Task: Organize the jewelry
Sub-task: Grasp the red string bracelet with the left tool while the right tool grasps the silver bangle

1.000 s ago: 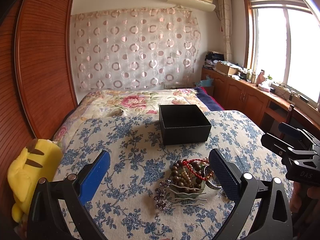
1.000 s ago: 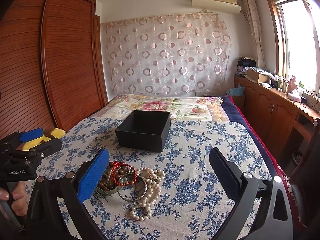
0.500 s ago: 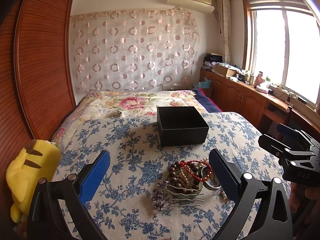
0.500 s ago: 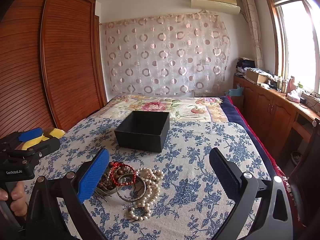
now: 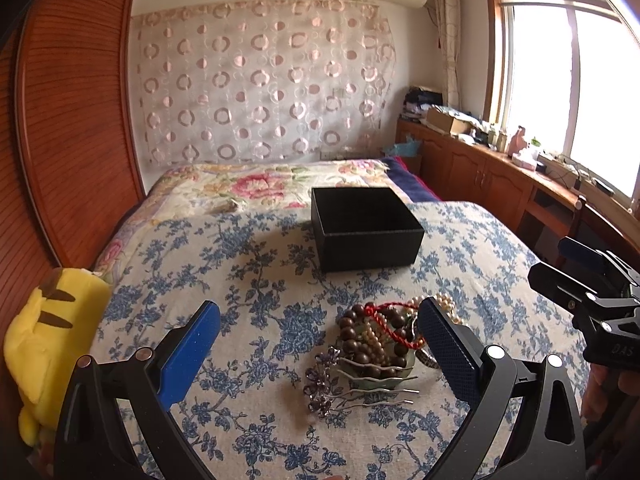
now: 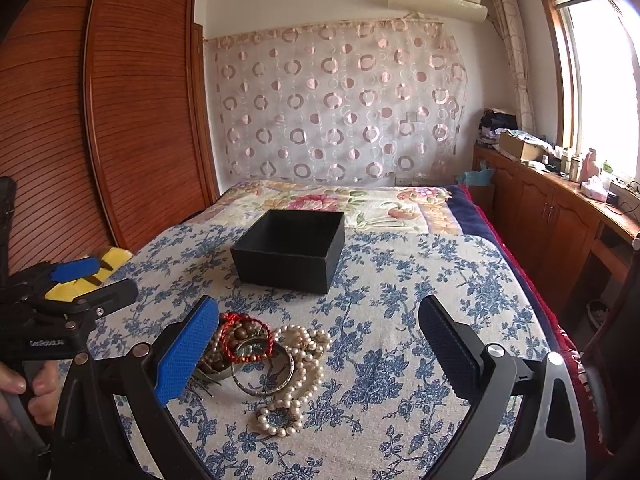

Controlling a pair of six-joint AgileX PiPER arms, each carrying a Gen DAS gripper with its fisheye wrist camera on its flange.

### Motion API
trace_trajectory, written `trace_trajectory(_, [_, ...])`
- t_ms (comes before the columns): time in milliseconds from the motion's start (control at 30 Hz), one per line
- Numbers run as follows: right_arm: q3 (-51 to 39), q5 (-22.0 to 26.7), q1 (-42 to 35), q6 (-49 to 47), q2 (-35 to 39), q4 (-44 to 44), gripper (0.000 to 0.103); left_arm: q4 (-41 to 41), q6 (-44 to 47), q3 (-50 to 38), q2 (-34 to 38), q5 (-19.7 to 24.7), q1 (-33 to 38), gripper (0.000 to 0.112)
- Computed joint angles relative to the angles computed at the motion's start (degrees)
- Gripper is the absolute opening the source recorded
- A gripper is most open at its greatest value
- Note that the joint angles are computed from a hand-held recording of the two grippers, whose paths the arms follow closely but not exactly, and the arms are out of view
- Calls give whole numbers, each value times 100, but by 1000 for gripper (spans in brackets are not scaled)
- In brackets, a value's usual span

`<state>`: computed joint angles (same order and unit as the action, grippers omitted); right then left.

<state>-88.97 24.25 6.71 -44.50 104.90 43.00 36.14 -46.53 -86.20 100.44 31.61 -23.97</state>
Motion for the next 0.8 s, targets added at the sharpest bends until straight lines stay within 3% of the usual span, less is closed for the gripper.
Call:
trace_trajectory(233, [-55,408,-127,-521,257,386,87,-970,1063,-282,327,-26,146,95])
trace_trajectory(400, [-83,555,-145,-632,387,392,83,-1981,2136,-660,658,11,272,95])
trace_trajectory(500, [-98,660,-166,-684,461,396,82,-2639,2817,-1001,891,134,357,83])
trace_trajectory(633, [-60,700,-118,-798,524,307,70,-2855,3115,-1468,1232,322,341,71])
trace_trajectory(800, [-93,811,-55,-765,583,167,67,-3416,3611,-2180,1754,726,441,52])
